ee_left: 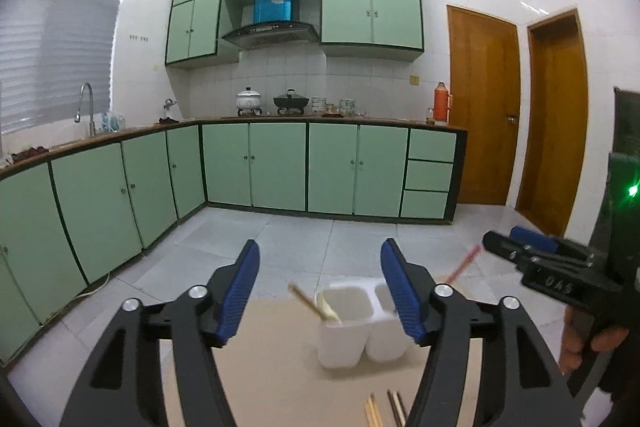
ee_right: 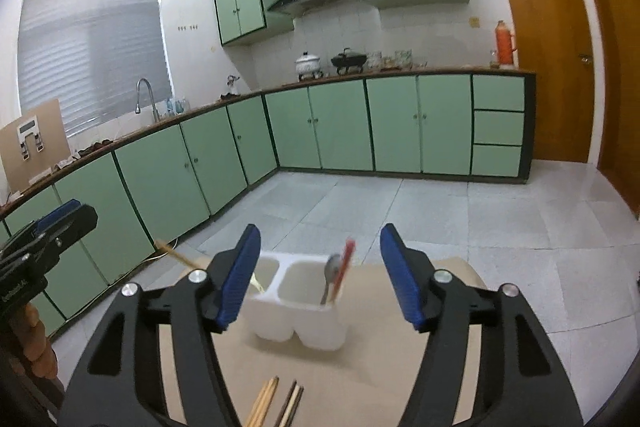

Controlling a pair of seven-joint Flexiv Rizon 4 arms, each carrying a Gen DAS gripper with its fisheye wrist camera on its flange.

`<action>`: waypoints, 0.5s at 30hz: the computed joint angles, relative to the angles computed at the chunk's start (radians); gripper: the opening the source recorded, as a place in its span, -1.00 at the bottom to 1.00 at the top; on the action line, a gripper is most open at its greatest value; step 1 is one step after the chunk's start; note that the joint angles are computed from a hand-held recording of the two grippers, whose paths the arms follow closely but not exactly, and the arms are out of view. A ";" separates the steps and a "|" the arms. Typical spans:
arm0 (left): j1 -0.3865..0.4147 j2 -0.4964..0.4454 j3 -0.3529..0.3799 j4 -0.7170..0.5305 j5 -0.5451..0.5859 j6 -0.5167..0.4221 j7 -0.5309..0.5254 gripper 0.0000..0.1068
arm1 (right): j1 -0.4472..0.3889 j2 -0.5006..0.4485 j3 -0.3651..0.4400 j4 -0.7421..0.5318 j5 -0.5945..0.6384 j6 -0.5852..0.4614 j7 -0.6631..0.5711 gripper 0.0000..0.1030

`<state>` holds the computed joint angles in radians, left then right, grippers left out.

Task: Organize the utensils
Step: 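Lift both chopsticks, insert them into the white holder, open both tools, then move both tools back over the remaining chopsticks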

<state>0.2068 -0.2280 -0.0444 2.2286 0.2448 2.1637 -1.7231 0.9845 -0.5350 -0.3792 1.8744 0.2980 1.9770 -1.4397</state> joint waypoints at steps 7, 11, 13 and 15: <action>-0.056 0.017 0.038 0.172 -0.026 0.023 0.026 0.27 | 0.111 0.034 0.008 0.208 0.182 0.137 -0.120 0.39; -0.119 -0.027 0.066 0.257 -0.107 0.062 0.096 0.28 | 0.178 0.001 0.024 0.276 0.323 0.181 -0.175 0.40; -0.112 -0.050 0.055 0.287 -0.103 0.066 0.093 0.28 | 0.182 -0.022 0.057 0.292 0.377 0.198 -0.183 0.40; -0.127 -0.080 0.061 0.317 -0.123 0.098 0.105 0.28 | 0.214 -0.056 0.065 0.298 0.449 0.212 -0.205 0.40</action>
